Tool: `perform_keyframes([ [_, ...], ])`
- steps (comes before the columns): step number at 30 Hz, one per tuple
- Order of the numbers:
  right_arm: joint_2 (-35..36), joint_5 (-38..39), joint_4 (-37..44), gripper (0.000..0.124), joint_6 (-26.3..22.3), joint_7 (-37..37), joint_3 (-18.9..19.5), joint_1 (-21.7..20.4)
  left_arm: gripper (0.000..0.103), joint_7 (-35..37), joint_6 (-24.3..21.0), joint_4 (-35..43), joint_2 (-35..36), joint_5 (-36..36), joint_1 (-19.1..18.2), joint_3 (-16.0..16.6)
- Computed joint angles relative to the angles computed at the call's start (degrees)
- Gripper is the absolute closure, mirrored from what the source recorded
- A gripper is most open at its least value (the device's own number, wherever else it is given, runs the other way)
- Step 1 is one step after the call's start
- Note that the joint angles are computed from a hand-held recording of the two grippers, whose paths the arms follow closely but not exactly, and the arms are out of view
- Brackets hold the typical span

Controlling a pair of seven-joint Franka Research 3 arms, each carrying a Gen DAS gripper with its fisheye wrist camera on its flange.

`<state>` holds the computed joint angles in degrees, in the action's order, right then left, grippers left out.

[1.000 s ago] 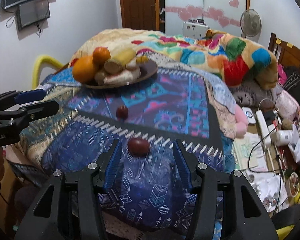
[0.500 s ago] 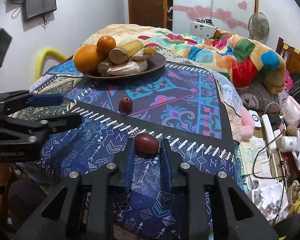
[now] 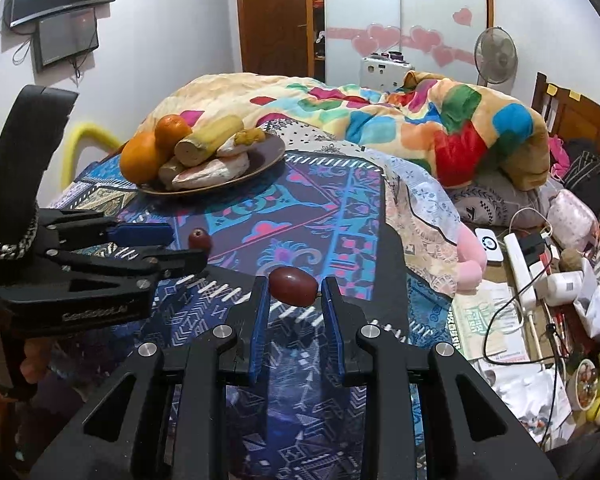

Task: Organize fruits
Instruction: 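Grasp the other date with the left gripper while the right carries its date over the plate, then open both grippers to drop the two dates onto the plate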

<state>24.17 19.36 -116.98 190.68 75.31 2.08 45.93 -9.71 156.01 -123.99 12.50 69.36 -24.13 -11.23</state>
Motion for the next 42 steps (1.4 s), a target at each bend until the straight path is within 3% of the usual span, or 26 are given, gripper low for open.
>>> perform_keyframes([
  [5, 0.77, -0.91, 0.44, 0.1, 0.31, -0.16, 3.27, -3.6, 0.085, 0.21, -0.71, 1.18, 0.91, -0.25, -0.18, 0.23],
  [16, 2.07, -2.24, 2.92, 0.1, -0.04, -0.27, 5.3, -5.27, 0.088, -2.66, -1.53, -2.3, -2.61, 3.24, 0.15, -0.1],
  [32, 7.3, -4.02, 14.43, 0.1, -3.8, 0.42, 0.98, 0.16, 0.088, -7.58, -3.86, -13.33, -17.84, 7.81, 8.35, -3.12],
  [42, 13.75, -8.14, 25.99, 0.1, -10.73, 4.02, -1.95, 2.18, 0.088, -6.2, -3.01, -11.97, -17.03, 10.65, 12.69, -2.41],
])
